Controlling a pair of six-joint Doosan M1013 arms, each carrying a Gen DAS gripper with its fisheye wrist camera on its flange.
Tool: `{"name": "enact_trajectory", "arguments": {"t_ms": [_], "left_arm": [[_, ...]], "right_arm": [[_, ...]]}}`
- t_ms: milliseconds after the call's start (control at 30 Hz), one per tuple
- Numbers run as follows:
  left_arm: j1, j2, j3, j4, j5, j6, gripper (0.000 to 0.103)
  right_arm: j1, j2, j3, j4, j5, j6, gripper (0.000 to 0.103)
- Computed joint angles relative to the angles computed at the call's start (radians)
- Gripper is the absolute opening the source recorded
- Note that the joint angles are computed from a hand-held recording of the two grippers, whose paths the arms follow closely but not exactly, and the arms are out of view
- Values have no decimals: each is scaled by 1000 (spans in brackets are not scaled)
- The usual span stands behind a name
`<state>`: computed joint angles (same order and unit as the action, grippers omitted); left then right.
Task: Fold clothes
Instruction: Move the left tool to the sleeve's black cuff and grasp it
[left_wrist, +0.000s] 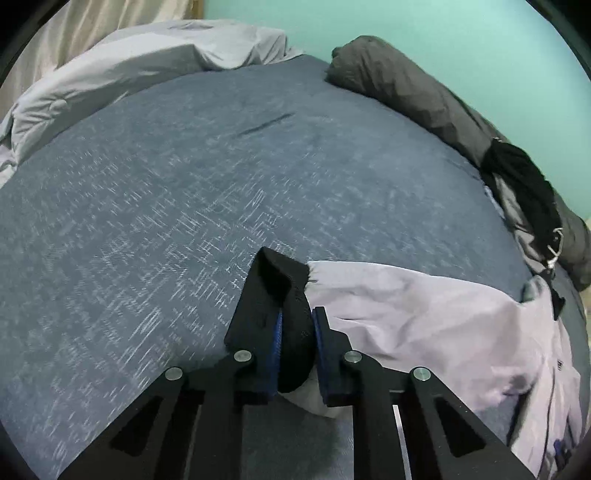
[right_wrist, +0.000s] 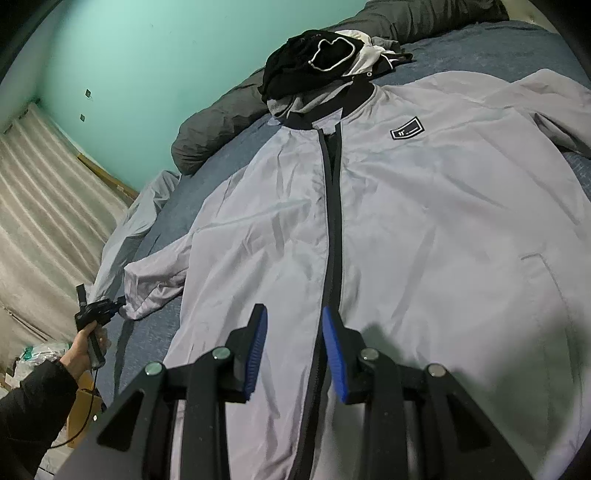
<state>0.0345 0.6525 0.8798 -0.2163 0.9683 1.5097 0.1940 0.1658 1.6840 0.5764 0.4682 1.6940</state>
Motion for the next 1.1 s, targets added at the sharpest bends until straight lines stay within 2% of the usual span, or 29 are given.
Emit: {"name": "enact_trajectory", "arguments": {"t_ms": [233,333,433,567,667,733,833,900,1100], "left_arm": [[31,-101,73,-75,10,27,15],[34,-147,127,-78,50,47,15],[31,-166,179,-68,127,22,16],[23,-186,254,-59,181,-6,16],[25,-193,270,-68,193,-12,21],[26,-200,278,-64,192,-8,35],[25,-213,278,-13,114,-13,52],[29,-208,271,0,75,-35,56],[32,-146,222,-28,85,-38,55]], "right_arm": [[-7,-13,12,81,-13,-66,31],[-11,-13,13,119,-5,-98,31],[-15,-13,14,148,0,-122,31],[-16,-16,19,158,-3,-129,31],[-16,-20,23,157,-11,-125,31],[-16,-21,23,161,-12,-127,31],[-15,-20,23,155,-11,-122,31],[-13,-18,21,149,-9,-120,31],[-10,-13,17,132,-5,-107,31]]}}
